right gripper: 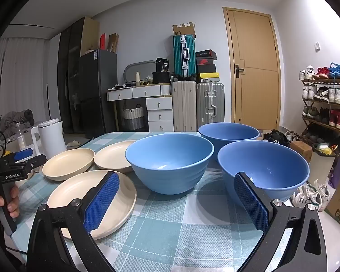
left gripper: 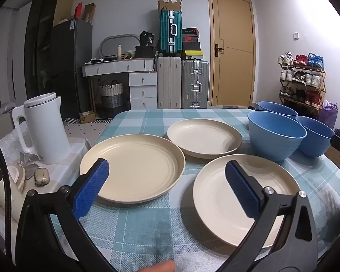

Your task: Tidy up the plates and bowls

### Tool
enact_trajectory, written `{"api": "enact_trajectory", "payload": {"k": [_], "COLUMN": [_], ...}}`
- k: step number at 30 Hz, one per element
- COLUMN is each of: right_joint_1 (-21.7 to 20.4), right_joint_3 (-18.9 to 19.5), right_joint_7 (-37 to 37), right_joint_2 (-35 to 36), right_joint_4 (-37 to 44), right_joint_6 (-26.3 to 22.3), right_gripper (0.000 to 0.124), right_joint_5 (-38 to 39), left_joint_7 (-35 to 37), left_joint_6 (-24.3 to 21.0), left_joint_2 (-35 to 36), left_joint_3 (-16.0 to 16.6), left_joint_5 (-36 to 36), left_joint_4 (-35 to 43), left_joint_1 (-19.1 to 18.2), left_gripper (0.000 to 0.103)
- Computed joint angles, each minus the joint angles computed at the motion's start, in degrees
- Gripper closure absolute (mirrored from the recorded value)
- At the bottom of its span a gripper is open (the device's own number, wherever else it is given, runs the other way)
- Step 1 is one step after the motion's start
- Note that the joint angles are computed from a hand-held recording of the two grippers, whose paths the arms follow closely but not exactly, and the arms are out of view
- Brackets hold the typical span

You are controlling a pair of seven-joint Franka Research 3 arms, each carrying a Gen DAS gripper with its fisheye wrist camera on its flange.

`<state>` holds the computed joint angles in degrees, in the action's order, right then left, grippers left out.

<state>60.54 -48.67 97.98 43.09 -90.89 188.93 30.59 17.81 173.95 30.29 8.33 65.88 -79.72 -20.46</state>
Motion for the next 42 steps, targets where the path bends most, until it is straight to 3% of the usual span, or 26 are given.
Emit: {"api": "enact_trajectory", "payload": {"k": [42], "right_joint_1": [0.3], "right_joint_3": [-0.31], "right_joint_7": [-0.75], "right_joint_2": [0.33], "right_joint_4": [0.14], "right_joint_6": [0.13], "right_gripper": [0.021], "right_joint_5": [0.94], "left_joint_7": [-1.57], "left_joint_6": [0.56], "left_joint_2": [0.15], "left_joint_3": [0.4], "left_joint_5": [0.64], "left_joint_4": [0.19], "left_joint_1": [-0.18], "left_gripper": [0.001]}}
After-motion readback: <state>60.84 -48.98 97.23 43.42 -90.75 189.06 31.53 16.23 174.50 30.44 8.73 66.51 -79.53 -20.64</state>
